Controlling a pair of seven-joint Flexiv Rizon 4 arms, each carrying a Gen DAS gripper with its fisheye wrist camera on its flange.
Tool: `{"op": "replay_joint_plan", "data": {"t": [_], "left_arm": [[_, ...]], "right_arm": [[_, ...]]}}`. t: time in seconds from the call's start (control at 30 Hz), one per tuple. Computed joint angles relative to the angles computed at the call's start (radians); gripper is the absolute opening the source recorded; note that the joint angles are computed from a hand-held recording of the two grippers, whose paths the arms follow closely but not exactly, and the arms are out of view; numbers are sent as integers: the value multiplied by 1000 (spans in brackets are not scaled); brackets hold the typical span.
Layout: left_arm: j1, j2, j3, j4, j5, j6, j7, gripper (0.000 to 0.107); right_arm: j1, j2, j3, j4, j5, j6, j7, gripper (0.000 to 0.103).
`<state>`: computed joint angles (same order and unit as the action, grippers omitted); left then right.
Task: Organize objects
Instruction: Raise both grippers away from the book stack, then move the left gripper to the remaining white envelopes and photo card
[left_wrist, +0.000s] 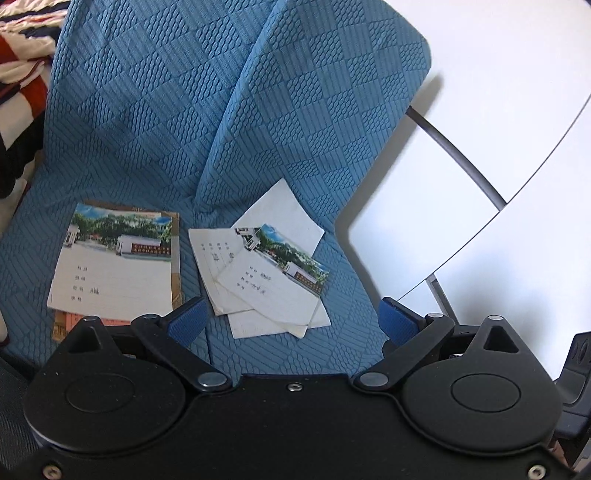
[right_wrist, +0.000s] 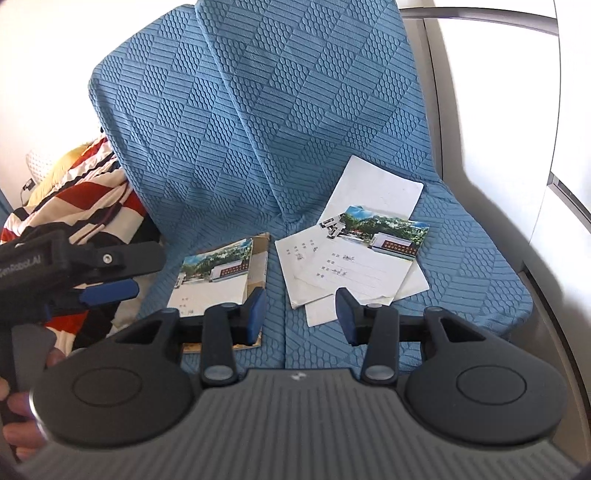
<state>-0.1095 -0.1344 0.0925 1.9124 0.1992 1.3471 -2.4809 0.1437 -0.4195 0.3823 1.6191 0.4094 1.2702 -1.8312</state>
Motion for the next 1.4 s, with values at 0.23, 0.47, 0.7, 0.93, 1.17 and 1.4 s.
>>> {"op": "replay_joint_plan", "data": {"t": [0.23, 0.47, 0.7, 0.93, 1.17, 1.4], "left_arm": [[-3, -5, 3, -6, 16, -4, -16, 99], [-14, -14, 8, -30, 39, -18, -40, 99], [-36, -32, 27, -73, 103, -39, -116, 99], [-49, -81, 41, -130, 153, -75, -152, 99], [-56, -182, 72, -172, 133, -29, -169, 99], [-10, -288, 51, -182, -12, 54, -1, 99]], "right_arm": [[10, -1, -22, 10, -23, 13, 42, 68], [-15, -3, -3, 3, -24, 2, 40, 87], [-8, 6, -15, -4, -16, -20, 20, 87], [2, -36, -21, -16, -23, 31, 3, 87], [-11, -130, -2, -38, -73, 136, 22, 87], [-67, -279, 72, -99, -159, 222, 11, 87]]}}
